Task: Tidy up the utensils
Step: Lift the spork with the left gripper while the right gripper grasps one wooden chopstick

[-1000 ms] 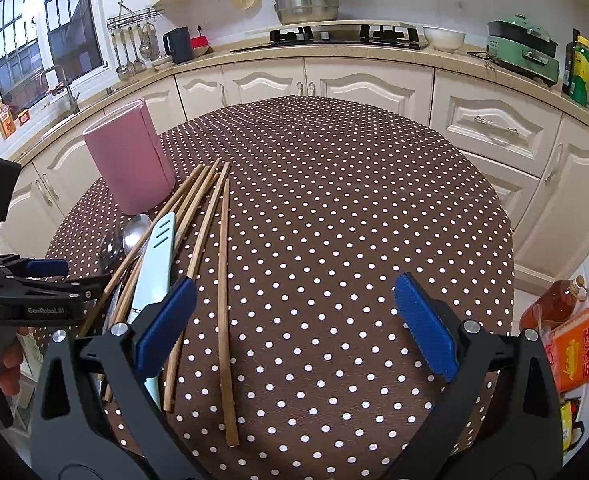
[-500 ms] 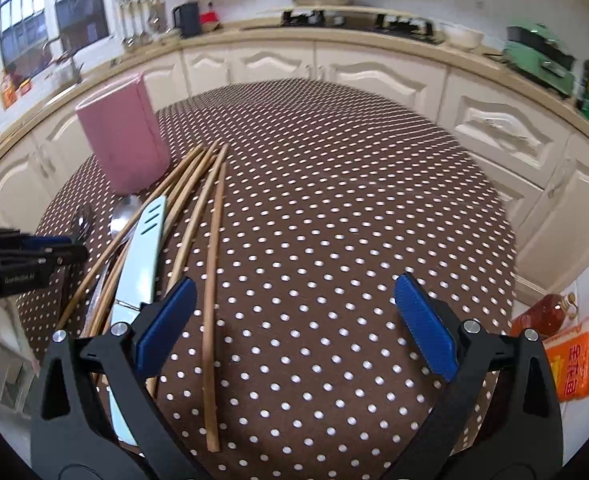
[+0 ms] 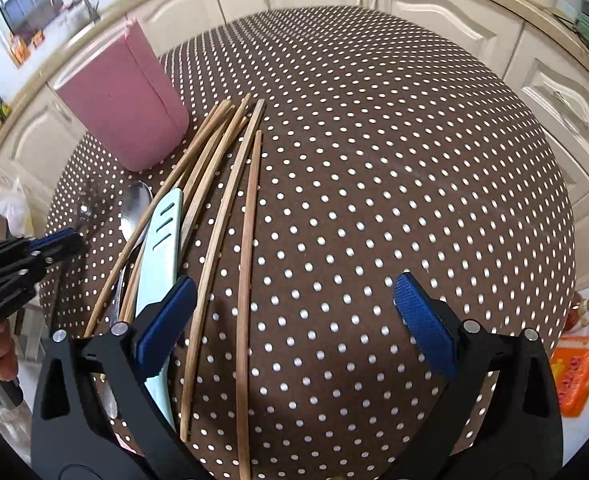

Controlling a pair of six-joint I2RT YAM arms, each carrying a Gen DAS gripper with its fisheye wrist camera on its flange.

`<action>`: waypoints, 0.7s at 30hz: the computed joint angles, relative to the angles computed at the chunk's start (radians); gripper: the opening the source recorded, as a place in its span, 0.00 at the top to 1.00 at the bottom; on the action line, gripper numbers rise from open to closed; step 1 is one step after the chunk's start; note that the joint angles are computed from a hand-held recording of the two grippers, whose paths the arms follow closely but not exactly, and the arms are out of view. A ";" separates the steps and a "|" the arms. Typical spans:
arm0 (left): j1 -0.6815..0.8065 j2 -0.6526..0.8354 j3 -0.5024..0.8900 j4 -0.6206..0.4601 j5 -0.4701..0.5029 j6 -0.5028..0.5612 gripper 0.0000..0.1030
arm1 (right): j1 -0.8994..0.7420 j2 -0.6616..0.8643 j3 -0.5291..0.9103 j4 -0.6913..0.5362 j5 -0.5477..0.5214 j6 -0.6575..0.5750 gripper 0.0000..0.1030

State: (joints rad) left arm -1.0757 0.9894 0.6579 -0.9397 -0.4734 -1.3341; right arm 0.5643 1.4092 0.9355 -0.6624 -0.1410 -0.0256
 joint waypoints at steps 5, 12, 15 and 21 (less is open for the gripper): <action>-0.088 -0.053 0.008 -0.067 -0.068 -0.091 0.89 | 0.074 0.112 0.119 -0.078 0.080 -0.001 0.16; -0.205 -0.044 0.050 -0.121 -0.149 -0.205 0.89 | 0.151 0.239 0.277 -0.183 0.105 0.019 0.59; -0.230 -0.047 0.062 -0.129 -0.168 -0.221 0.89 | 0.136 0.267 0.345 -0.223 0.058 0.019 0.59; -0.233 -0.062 0.067 -0.117 -0.201 -0.202 0.89 | 0.182 0.310 0.384 -0.252 0.117 0.010 0.61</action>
